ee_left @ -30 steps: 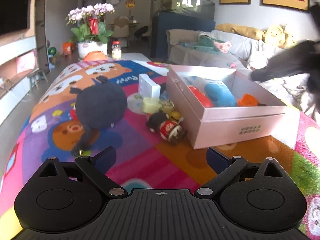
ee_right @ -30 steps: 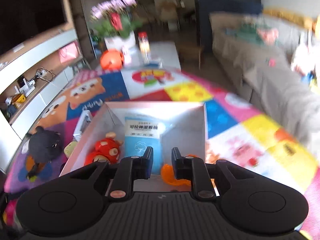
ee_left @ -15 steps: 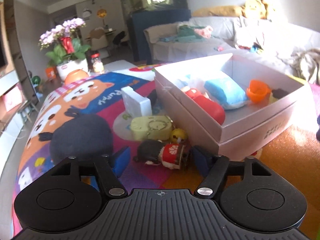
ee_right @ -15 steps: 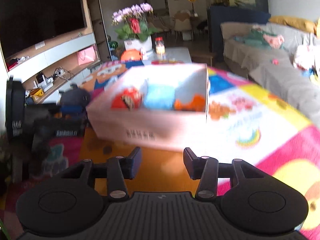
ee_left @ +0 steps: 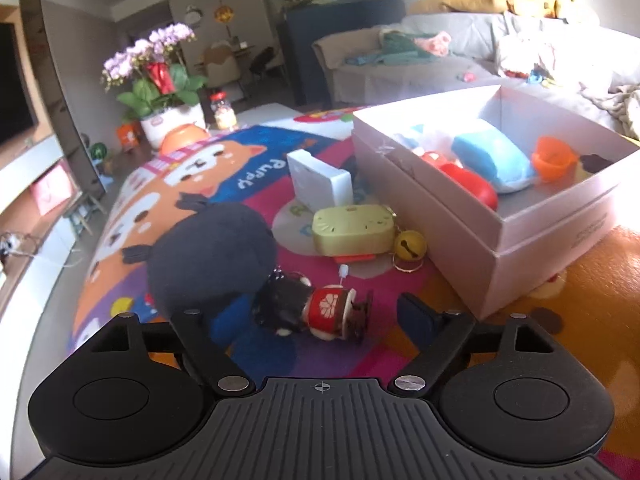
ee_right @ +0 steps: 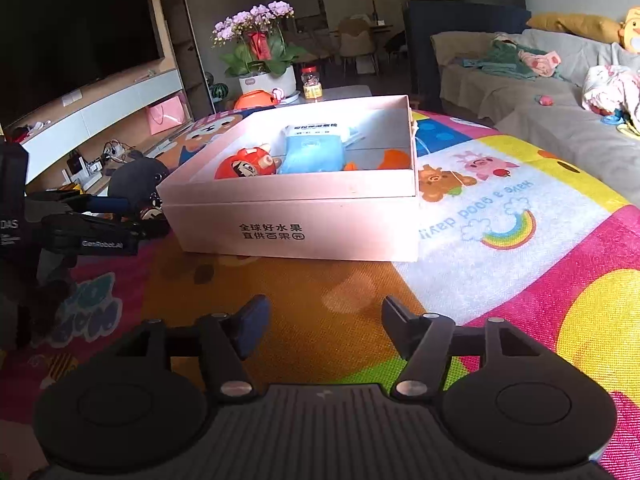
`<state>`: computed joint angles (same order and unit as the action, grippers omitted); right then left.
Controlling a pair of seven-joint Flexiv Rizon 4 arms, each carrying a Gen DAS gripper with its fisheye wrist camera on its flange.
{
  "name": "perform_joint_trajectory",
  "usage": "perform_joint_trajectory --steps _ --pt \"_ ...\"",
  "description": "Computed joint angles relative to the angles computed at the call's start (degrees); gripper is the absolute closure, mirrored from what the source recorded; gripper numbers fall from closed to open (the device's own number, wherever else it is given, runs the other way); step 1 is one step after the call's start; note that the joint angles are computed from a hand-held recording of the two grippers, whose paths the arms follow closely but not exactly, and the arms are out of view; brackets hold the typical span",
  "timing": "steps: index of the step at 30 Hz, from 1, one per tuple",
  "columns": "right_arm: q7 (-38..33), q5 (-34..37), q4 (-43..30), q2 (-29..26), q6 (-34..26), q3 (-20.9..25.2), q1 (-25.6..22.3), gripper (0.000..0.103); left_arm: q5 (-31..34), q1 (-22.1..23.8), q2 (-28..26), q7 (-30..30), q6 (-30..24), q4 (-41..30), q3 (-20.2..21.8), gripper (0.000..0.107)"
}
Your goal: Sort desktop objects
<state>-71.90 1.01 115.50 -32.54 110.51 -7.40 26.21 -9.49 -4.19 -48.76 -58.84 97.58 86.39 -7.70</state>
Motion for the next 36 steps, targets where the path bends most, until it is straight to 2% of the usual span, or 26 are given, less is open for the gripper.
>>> perform_joint_trajectory --steps 2,3,5,7,10,13,15,17,18,20,22,26,29,32,34,35,36 --pt "0.71 0.59 -0.15 -0.11 0.22 0.25 -0.33 0.039 -0.65 0.27 -0.68 -0.28 -1.22 -1.17 -0.66 0.024" --pt "1.06 0.97 -0.14 -0.20 0.44 0.23 -0.32 0.039 -0.81 0.31 -0.74 -0.53 -1.12 -1.21 -0.78 0.037" --pt "1.51 1.48 -0.18 -0.32 0.85 0.15 -0.23 0.039 -0.78 -0.09 0.10 -0.99 -0.86 -0.12 -0.35 0.038" --pt "1.64 1.59 -0.20 -0.39 1.05 0.20 -0.30 0.039 0.79 1.57 1.72 -0.24 1.15 3.12 -2.79 0.038" --pt "1.67 1.24 -0.29 -0.44 1.12 0.69 -0.75 0.039 4.06 7.71 4.70 1.30 3.12 9.81 -11.46 0.038" --pt "2.14 1.20 -0.57 -0.52 0.78 0.98 -1.08 0.039 8.75 16.06 5.56 2.75 4.75 15.76 -23.31 0.038" --pt "2.73 1.29 -0.76 -0.53 0.46 1.06 -1.31 0.039 11.68 21.31 4.02 3.60 4.88 17.69 -31.45 0.036" --pt "3.23 1.75 -0.80 -0.58 0.32 0.38 -0.75 0.039 14.37 23.85 1.91 5.04 5.40 17.59 -36.38 0.030" --pt "3.33 2.29 -0.69 -0.60 0.40 -0.55 0.14 0.039 15.31 24.18 1.04 5.36 6.61 17.30 -37.30 0.020" --pt "3.17 3.74 -0.30 -0.72 1.18 -2.78 2.45 0.039 15.76 23.39 0.75 3.89 9.27 16.51 -36.29 0.017" --pt "2.68 4.71 0.00 -0.92 2.42 -3.57 3.41 0.038 14.87 21.98 1.67 0.82 10.77 15.82 -33.23 0.017" --pt "1.59 4.41 -0.22 -1.00 2.64 -2.45 2.61 0.037 7.53 13.47 4.98 -6.55 13.18 13.68 -19.01 0.017" --pt "0.08 3.08 -0.18 -0.85 2.27 -1.80 2.20 0.037 3.62 9.85 4.54 -10.45 11.29 10.11 -12.75 0.017" --pt "-2.05 3.40 0.20 -0.78 2.40 -3.42 4.14 0.034 4.75 10.56 1.77 -11.04 8.37 5.07 -12.95 0.020" --pt "-2.92 4.05 0.21 -0.78 2.04 -4.36 5.23 0.033 3.50 6.56 -0.45 -10.91 7.10 0.26 -7.93 0.031" --pt "-3.09 4.37 0.18 -0.77 1.85 -4.60 5.50 0.033 1.97 5.32 -1.38 -9.90 5.97 -1.56 -6.47 0.032" --pt "-3.12 4.63 0.08 -0.79 1.61 -4.73 5.62 0.033 2.72 5.68 -2.33 -9.61 5.58 -3.00 -6.87 0.032"
